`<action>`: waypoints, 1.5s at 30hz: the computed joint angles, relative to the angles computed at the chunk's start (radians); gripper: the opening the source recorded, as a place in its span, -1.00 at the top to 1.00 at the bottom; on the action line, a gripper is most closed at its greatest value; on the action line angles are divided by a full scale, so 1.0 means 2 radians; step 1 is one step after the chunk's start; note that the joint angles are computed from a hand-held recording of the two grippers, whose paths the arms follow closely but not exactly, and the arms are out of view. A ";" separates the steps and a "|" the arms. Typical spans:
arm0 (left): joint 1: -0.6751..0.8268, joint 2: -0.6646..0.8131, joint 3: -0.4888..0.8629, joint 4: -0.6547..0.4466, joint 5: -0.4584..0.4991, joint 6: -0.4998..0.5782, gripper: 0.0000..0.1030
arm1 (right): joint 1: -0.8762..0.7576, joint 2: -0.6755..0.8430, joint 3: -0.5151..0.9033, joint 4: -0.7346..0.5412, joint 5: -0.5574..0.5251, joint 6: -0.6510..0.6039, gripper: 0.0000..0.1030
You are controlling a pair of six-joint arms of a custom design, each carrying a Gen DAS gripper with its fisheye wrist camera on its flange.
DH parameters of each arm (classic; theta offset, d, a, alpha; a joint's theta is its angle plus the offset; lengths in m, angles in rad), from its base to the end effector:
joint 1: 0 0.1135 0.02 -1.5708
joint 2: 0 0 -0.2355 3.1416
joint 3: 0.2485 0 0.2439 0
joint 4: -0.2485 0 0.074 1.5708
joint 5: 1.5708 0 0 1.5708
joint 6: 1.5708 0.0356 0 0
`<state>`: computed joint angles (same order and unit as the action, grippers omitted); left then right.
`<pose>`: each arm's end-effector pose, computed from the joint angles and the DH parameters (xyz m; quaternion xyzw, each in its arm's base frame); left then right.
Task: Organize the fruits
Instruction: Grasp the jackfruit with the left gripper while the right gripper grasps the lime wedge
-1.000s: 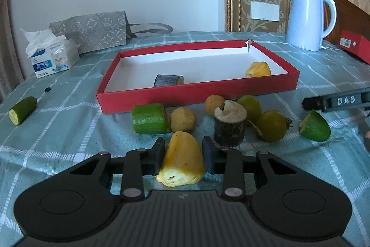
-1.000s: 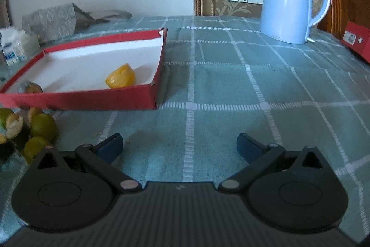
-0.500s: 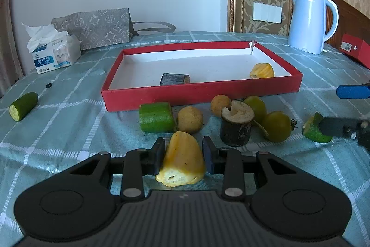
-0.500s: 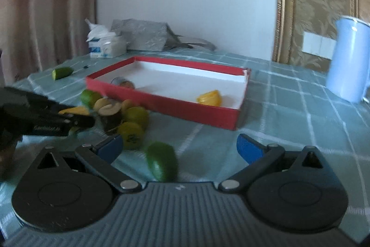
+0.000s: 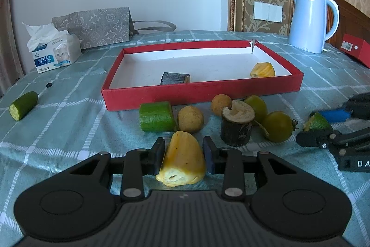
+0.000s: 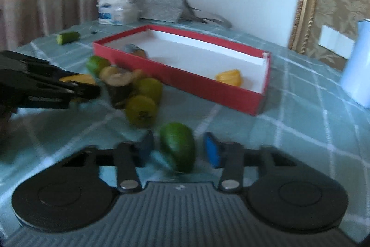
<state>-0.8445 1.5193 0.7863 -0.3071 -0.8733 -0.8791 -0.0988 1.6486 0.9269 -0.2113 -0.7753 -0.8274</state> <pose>0.2015 -0.1858 0.1515 -0.1260 0.8724 0.0853 0.4645 0.3155 -0.0062 0.1573 -0.4240 0.7792 0.1915 0.4200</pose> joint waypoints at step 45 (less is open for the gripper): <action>0.197 -0.002 0.054 0.110 0.063 0.186 0.34 | 0.031 0.032 0.012 0.114 0.103 0.203 0.37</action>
<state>-0.4498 1.5154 0.8943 -0.0871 -0.7474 -0.5062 -0.0359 1.7119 0.9502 0.0169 -0.5691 -0.4223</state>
